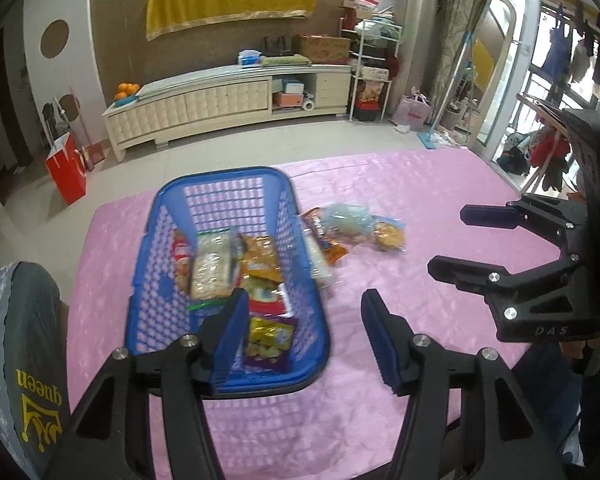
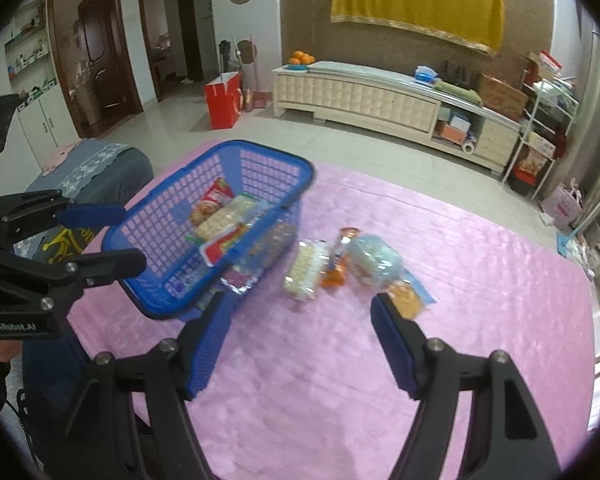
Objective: Organize snacks
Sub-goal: 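Withdraw both grippers from the basket toward the remaining snacks, then grasp the blue-striped bread bag with the right gripper and lift it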
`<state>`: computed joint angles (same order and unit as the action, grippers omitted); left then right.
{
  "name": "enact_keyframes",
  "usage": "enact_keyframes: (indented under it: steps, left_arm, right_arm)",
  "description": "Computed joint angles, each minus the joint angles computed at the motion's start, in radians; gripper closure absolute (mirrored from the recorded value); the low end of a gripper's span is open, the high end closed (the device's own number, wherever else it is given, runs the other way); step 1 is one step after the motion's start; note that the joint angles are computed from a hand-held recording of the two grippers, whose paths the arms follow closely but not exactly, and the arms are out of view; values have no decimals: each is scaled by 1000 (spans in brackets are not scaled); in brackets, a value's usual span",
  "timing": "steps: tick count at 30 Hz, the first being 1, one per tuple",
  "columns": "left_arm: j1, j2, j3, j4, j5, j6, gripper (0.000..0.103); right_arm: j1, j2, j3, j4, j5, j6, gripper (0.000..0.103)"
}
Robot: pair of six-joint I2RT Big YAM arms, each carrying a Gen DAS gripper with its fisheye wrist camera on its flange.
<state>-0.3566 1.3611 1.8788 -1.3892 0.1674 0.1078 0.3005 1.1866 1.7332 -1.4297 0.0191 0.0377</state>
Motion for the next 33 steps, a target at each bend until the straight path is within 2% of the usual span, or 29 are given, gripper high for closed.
enact_keyframes:
  steps: [11,14,21,23,26,28,31,33]
  left_arm:
    - [-161,52,40,32,-114,-90,37]
    - [-196,73,46,41,-147,-115,36]
    - [-251,119,45,45,-198,-174,36]
    - [-266,122,37,60,-226,-218,36]
    - [-291,113,0,112,-302,-296,35]
    - [-299,110,-24,136,-326,-335,35]
    - [-302,116,-46,158,-342,-382,35]
    - [-296,128,-49,161,-326,-407,35]
  right_arm:
    - [-209,-48,-55,7,-119,-104,21]
    - [-260,-55,-81,18,-158,-136,17]
    - [-361,-27,-111,22,-257,-203,16]
    - [-384,-21,-123,36,-277,-234,16]
    - [-420,-25,-153,99,-311,-258,15]
    - [-447,-9,-153,111,-366,-282,15]
    - [-450,20,-140,109,-398,-335,16]
    - [-443,42,-132,108,-404,-385,16]
